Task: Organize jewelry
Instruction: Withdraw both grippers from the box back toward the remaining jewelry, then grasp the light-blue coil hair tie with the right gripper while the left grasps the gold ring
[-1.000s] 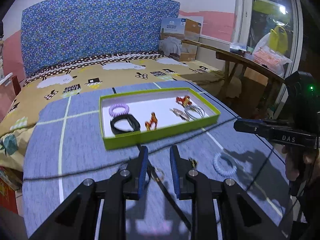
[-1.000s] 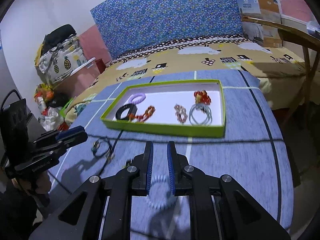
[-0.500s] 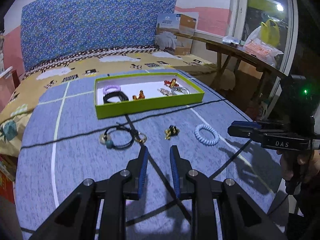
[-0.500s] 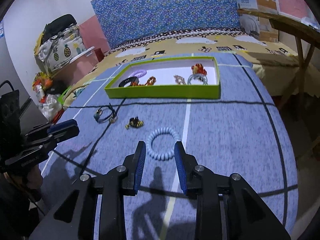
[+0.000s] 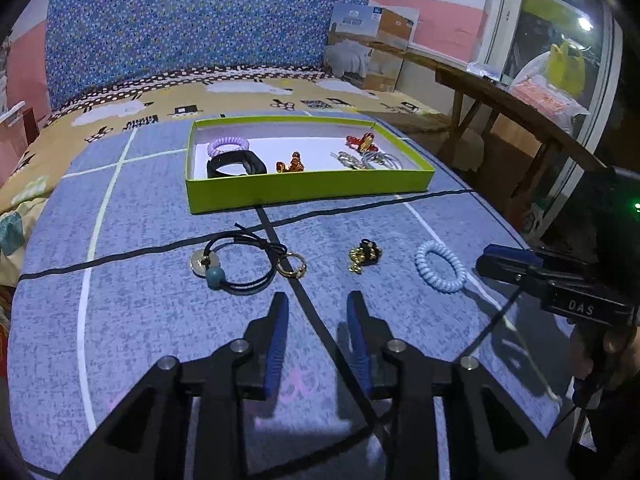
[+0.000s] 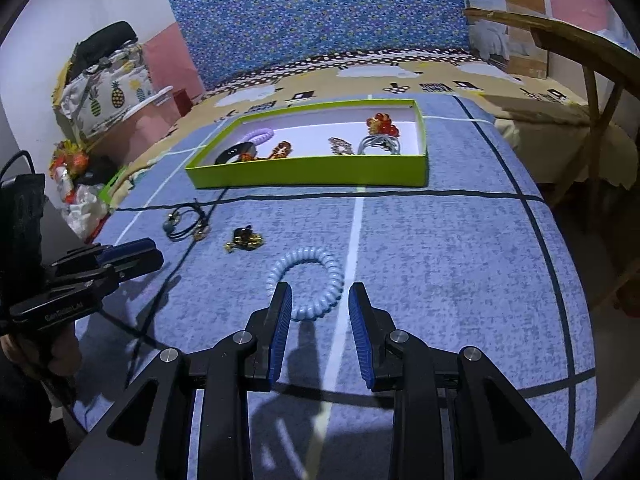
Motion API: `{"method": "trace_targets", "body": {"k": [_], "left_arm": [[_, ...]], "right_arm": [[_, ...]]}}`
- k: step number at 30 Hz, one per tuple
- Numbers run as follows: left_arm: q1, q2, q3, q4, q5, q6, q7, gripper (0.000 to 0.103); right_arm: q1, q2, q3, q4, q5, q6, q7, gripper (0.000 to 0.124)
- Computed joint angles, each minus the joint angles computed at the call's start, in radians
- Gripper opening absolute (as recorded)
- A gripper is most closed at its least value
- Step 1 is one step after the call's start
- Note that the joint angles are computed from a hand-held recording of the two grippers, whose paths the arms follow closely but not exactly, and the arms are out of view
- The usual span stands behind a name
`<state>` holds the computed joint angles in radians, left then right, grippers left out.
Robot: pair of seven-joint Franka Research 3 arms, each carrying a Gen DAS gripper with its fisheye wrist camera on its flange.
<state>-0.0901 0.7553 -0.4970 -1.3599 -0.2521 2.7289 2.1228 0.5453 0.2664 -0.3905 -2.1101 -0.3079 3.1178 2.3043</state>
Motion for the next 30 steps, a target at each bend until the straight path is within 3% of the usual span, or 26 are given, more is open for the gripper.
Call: {"method": "trace_targets", "body": {"k": [10, 19, 30], "left_arm": [[-0.103, 0.106, 0.097, 0.208, 0.088, -0.15, -0.116, 0.032], [-0.142, 0.161, 0.126, 0.315, 0.124, -0.185, -0.16, 0.033], [-0.203, 0.184, 0.187, 0.366, 0.221, -0.181, -0.206, 0.032]], "right_arm": [[-0.057, 0.034, 0.058, 0.045, 0.028, -0.043, -0.045, 0.03], [-0.111, 0.055, 0.119, 0.081, 0.075, -0.099, -0.106, 0.03], [-0.077, 0.074, 0.087, 0.131, -0.066, -0.177, -0.026, 0.028]]}}
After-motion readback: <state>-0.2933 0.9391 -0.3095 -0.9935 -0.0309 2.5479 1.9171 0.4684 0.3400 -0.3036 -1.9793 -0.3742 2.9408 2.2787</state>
